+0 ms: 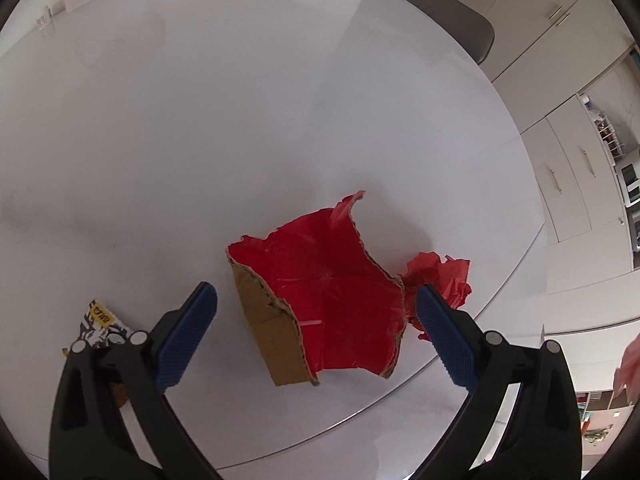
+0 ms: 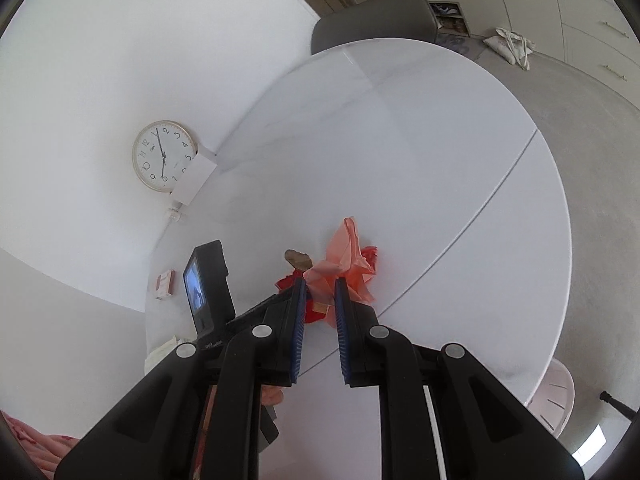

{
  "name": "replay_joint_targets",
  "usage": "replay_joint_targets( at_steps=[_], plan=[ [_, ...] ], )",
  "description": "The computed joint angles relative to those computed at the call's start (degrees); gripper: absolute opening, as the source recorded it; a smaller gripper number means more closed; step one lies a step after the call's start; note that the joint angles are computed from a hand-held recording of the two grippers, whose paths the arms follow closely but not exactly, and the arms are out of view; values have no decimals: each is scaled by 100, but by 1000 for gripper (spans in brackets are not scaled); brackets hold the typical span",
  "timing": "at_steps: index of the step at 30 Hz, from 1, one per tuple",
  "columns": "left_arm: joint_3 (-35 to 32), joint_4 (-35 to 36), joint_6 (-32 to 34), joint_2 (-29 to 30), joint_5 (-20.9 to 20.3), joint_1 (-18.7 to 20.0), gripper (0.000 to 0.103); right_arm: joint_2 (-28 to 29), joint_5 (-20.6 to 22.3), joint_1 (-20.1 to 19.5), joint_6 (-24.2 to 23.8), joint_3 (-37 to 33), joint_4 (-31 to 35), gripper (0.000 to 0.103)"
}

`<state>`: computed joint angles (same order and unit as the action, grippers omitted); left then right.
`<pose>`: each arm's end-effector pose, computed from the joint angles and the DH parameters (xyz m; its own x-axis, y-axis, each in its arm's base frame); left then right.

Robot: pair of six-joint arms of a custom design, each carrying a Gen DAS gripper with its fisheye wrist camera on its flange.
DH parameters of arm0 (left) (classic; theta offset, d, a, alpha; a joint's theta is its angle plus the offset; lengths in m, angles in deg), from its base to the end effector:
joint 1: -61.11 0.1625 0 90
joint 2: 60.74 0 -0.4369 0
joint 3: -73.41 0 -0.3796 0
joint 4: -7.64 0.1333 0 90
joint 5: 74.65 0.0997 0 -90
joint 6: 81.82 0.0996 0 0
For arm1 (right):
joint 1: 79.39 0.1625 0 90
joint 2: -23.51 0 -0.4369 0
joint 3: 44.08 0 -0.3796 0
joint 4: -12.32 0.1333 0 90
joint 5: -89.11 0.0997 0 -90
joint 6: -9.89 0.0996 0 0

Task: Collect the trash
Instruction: 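Grasp the red-lined cardboard piece with the left tool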

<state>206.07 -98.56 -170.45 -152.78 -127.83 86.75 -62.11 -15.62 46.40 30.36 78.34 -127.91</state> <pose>-0.2144 -0.3170 0.2382 -0.8236 -0.3741 -0.4264 -0.1034 0.8381 -0.5356 0.3547 -0.3073 0.3002 -0.9663 -0.2091 0.1505 -0.2465 0.9202 -0.3041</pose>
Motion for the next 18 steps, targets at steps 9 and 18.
replay_joint_targets(
  at_steps=[9,18],
  plan=[
    [183,-698,397,-58,-5,96,53,-649,-44,-40,29,344,221,15],
    [347,-542,163,-431,-44,-354,45,-1306,-4,-98,26,527,664,15]
  ],
)
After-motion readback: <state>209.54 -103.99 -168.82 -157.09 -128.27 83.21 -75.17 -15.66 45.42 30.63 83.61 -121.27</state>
